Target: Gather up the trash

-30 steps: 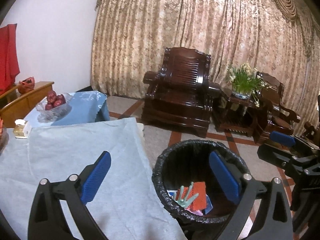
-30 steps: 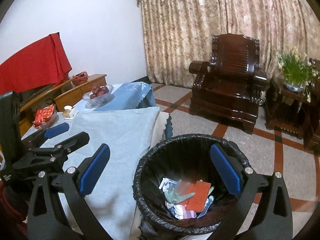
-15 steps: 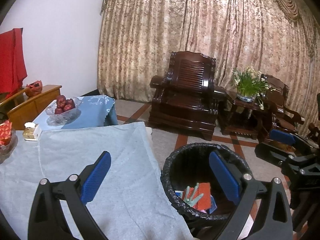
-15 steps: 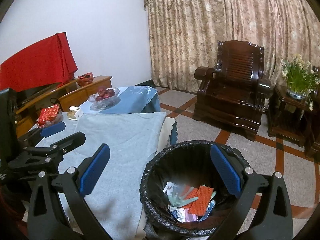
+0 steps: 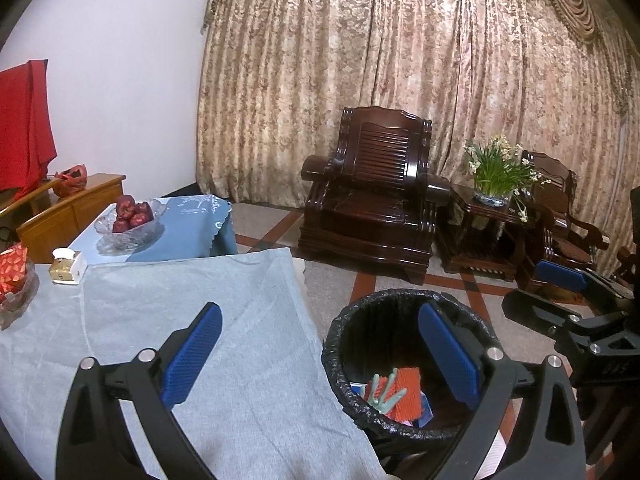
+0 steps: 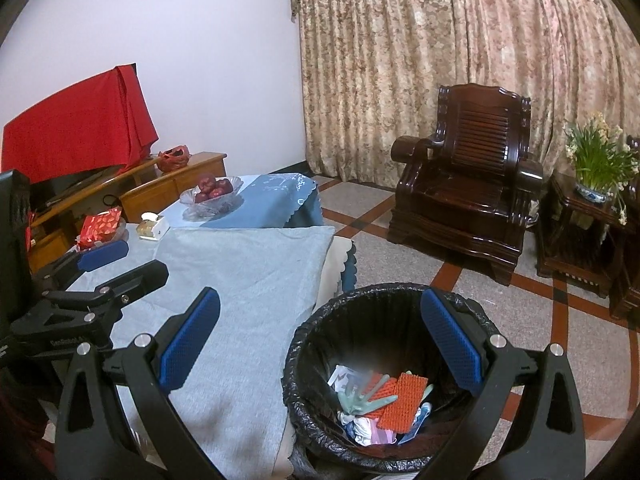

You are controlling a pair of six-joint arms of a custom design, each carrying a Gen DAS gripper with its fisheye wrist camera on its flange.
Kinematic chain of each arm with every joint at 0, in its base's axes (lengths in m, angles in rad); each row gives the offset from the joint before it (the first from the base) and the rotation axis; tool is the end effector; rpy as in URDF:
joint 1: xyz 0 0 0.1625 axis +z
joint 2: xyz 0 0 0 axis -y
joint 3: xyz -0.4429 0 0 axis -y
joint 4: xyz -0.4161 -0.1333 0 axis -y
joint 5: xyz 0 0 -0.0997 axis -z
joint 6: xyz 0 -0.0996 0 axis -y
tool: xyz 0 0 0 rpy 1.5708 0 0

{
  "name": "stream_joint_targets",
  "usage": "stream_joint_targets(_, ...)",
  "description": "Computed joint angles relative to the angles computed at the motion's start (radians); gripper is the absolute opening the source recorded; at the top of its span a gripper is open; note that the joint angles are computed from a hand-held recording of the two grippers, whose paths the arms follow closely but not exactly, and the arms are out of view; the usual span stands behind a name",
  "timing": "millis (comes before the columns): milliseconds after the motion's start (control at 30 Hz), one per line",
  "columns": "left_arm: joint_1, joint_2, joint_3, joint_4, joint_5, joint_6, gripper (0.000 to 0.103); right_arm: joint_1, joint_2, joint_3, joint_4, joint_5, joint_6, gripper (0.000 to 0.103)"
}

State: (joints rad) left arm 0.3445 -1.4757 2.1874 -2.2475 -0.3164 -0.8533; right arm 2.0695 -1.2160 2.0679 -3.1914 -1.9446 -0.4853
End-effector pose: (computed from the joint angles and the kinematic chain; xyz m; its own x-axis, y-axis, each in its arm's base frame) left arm -0.3519 -0.3685 0.2972 -0.7573 -0.0544 -0.6508 0.5629 0.4510 -0.6926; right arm 0.3549 -0.4490 0.2673 -0.6702 -0.4911 0.5565 -0.7421 0.4547 -0.4925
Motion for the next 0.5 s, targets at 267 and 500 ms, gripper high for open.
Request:
stream_joint_targets(267,0.0,-0.002,0.001,-0.002,0.001,0.002,0.097,0.003,0.004,0.0,-0.004,-0.003,0.001,0.098)
stream_joint_targets(500,0.001,-0.001,0.002,-0.003,0.0,0.002,0.097,0.006,0.007,0.002,-0.009,-0.007,0.002,0.098)
